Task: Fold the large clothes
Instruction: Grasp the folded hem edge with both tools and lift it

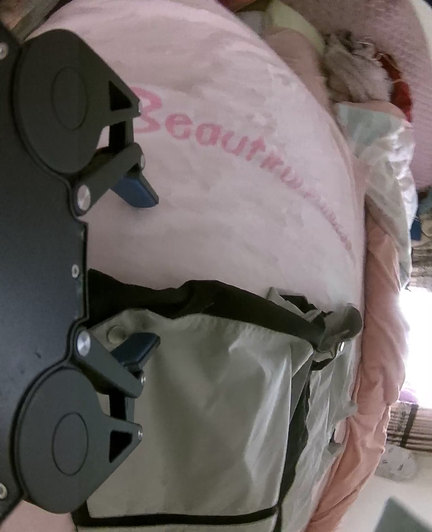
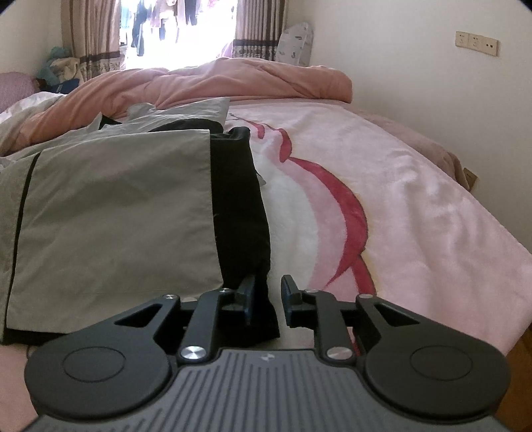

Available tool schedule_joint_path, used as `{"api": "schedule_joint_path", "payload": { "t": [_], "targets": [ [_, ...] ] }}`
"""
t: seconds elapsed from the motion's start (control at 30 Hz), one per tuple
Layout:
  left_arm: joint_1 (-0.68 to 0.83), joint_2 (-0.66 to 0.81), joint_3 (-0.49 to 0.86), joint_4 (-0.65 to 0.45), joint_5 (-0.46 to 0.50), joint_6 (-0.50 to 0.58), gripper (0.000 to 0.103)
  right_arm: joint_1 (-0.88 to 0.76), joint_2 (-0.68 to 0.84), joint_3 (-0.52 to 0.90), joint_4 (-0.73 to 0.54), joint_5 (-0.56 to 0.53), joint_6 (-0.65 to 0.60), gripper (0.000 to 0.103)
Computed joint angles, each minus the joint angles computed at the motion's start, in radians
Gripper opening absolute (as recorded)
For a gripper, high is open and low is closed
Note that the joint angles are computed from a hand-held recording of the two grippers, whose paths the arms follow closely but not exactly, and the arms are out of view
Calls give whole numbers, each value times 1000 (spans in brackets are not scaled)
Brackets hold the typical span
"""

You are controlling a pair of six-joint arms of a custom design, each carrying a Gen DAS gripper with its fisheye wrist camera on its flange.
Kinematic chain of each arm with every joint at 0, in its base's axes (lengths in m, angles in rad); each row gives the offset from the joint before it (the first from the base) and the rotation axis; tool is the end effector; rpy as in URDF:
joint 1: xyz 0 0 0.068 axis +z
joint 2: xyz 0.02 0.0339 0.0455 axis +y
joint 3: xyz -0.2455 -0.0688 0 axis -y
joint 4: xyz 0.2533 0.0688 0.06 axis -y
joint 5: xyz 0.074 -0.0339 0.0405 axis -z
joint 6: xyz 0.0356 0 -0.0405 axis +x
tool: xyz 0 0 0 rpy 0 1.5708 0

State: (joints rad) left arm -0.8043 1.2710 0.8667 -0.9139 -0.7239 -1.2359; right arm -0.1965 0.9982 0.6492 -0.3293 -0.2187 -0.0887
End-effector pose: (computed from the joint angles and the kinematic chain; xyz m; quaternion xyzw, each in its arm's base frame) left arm 0.1759 -0.1487 0.2061 -0.2422 0.8967 0.0834 0.3610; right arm 0.2273 -0.0374 0.2214 0.0013 0.8979 0.0365 0.4386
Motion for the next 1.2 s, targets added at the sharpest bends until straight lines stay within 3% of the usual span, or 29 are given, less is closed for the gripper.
{"api": "schedule_joint_path", "payload": {
  "t": [0.2, 0.43, 0.57, 0.63, 0.67, 0.8, 0.9, 1.03, 1.1, 1.17, 1.2],
  "targets": [
    [-31, -52, -20, 8, 23, -26, 84, -7, 1, -1, -1, -7, 5, 27],
    [-50, -62, -44, 153, 79, 107, 84, -38, 15, 17, -36, -80, -40, 28],
    [-37, 2, -29, 191, 89, 138, 89, -23, 9, 14, -40, -65, -56, 36],
    [-43, 19, -16, 191, 76, 141, 81, -18, 13, 12, -31, -44, -36, 52],
    [-51, 23, -11, 185, 61, 141, 67, -16, 16, 14, -31, -30, -23, 61],
    [-72, 39, 23, 102, 6, 130, 26, -57, 54, 50, -64, -86, -1, 62],
    [-59, -42, -38, 135, 20, 119, 20, -95, 22, 39, -74, -160, -12, 55],
    [-67, -58, -54, 147, 11, 118, 17, -144, -2, 43, -111, -276, -41, 56],
    [-76, -38, -34, 130, -1, 114, 15, -135, 13, 58, -129, -285, -52, 78],
    [-72, -31, -28, 128, 1, 123, 15, -69, 63, 86, -145, -173, -56, 93],
    [-69, -32, -32, 133, 5, 131, 16, -50, 86, 92, -135, -148, -41, 93]
  ]
}}
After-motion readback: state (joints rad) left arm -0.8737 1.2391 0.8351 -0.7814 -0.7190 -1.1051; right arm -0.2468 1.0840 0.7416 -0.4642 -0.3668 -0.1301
